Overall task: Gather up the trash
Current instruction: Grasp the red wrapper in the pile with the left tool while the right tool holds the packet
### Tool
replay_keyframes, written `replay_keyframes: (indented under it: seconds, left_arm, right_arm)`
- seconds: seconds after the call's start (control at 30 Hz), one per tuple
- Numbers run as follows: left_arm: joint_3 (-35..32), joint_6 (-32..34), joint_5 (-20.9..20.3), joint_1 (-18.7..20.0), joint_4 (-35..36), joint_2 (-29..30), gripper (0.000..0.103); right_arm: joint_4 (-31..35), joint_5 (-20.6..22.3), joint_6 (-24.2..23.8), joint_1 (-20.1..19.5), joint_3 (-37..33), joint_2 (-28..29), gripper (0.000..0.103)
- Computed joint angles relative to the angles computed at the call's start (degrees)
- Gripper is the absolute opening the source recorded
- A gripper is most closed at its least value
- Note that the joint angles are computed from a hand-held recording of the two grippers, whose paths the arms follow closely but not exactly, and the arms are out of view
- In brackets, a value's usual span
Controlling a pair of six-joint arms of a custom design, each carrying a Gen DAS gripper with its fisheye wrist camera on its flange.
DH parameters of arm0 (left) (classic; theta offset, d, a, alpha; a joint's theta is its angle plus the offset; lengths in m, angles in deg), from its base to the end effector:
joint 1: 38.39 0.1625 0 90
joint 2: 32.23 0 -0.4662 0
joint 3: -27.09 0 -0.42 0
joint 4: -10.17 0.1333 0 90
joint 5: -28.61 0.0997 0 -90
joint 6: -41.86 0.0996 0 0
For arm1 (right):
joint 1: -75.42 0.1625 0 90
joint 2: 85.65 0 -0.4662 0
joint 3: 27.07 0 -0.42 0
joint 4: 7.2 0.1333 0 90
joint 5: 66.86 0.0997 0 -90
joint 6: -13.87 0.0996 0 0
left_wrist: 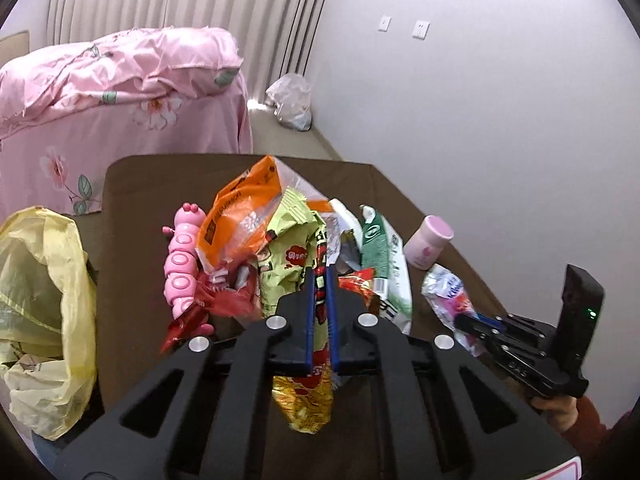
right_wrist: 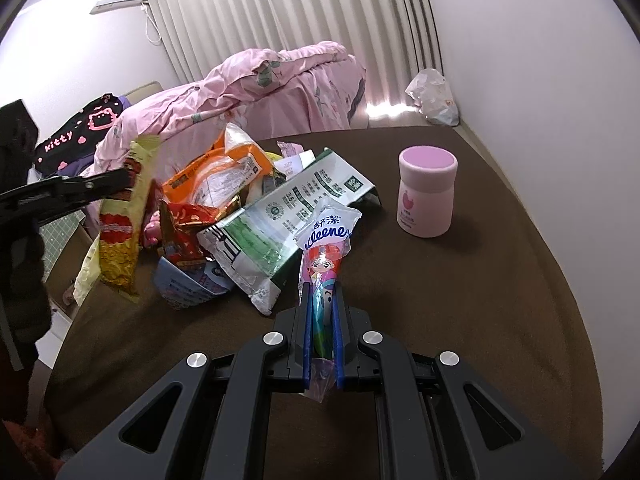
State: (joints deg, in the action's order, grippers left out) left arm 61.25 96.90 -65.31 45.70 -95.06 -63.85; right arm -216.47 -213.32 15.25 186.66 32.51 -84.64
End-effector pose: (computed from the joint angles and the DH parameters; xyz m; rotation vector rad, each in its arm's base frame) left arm 0.0295 -0.9437 0.3133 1.5778 2.6581 -0.3566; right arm 0.3263 -0.7006 -0.1550 -0.2520 -2.0938 1.3254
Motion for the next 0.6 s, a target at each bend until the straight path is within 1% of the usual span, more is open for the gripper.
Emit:
replay_keyframes:
  seconds: [0.03, 0.1, 0.13, 0.17, 0.23, 0.33, 0.4, 0.47, 0.5, 0.6]
  left_arm:
    - [-0.27, 0.31, -0.48, 0.14, 0.95, -0.16, 0.005]
    - [-1.88, 1.53, -1.14, 0.39, 5.01, 0.11, 0.006]
    - [-1.94, 2.31, -0.91, 0.48, 5.76, 0.10, 0.007]
    - [0.06, 3.22, 0.15, 0.48, 4.27, -0.64, 0.009]
    - [1.89, 3.76, 2.05, 0.51, 2.83, -1.18, 0.028]
    - [-1.60, 2.22, 1.58, 1.03, 7.98, 0.29, 0.040]
    - [-2.11, 1.78, 1.18, 1.41, 8.72, 0.36, 0.045]
    - [-1.73, 1.82, 1.40, 1.79, 8.55, 0.08, 0.052]
    - [-1.81, 1.62, 2.11, 1.89, 8.45, 0.18, 0.058]
    - [-3.69, -0.78, 3.36, 2.39, 8.60, 1.37, 0.060]
  right_arm:
    - [-0.12, -0.02, -0.35, 0.10, -0.17, 0.08, 0.009]
    - [-0.07, -0.04, -0.94, 0.25, -0.60, 0.23, 0.009]
    - [0.02, -0.04, -1.08, 0.29, -0.84, 0.32, 0.009]
    - [0.08, 0.02, -1.17, 0.32, -0.97, 0.37, 0.009]
    - [0.17, 0.05, -1.27, 0.41, -1.18, 0.50, 0.009]
    - [0.03, -0.23, -1.97, 0.67, -1.55, 0.72, 0.009]
    - [-0.54, -0.63, -2.40, 0.73, -1.47, 0.75, 0.009]
    - [-0.65, -0.48, -1.65, 0.59, -1.04, 0.52, 0.009]
    - [-0.58, -0.37, -1.13, 0.52, -0.84, 0.43, 0.009]
    - [0.20, -0.16, 0.22, 0.32, -0.53, 0.31, 0.009]
